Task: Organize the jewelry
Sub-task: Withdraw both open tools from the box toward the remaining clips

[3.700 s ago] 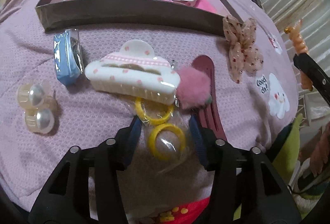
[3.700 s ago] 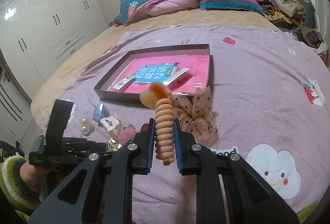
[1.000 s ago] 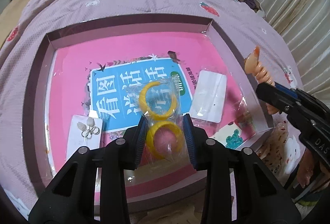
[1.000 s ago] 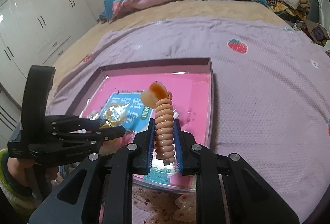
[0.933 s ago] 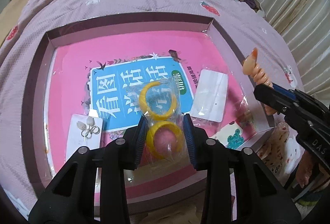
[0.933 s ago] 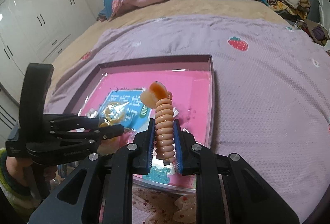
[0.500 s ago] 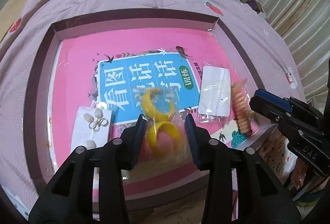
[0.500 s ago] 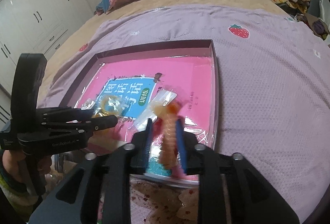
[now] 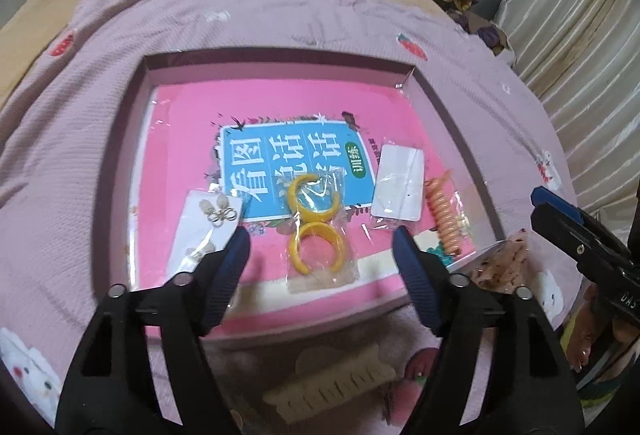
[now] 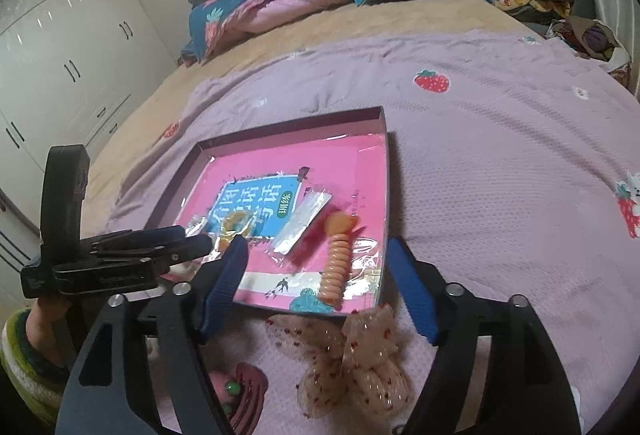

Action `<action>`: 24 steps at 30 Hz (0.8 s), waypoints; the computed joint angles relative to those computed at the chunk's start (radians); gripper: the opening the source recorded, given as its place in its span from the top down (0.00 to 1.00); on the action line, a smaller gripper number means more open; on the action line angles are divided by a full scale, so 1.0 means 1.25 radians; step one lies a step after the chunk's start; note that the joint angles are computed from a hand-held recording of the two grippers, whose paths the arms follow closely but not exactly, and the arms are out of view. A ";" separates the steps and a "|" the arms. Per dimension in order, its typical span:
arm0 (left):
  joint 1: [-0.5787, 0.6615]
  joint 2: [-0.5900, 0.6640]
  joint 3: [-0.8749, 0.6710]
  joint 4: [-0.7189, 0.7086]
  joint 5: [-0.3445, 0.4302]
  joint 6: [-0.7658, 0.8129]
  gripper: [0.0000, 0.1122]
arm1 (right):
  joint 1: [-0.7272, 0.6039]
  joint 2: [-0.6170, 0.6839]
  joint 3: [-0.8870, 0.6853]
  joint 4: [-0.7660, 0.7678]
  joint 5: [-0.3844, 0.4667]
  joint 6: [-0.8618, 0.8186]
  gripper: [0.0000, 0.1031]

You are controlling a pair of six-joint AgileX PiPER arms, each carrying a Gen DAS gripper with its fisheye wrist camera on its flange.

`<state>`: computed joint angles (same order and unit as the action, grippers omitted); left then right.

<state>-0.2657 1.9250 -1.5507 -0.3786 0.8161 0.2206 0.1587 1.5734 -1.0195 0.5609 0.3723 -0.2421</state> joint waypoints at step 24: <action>0.054 -0.281 0.174 0.003 -0.036 -0.035 0.17 | 0.094 -0.230 0.069 -0.247 0.006 0.279 0.11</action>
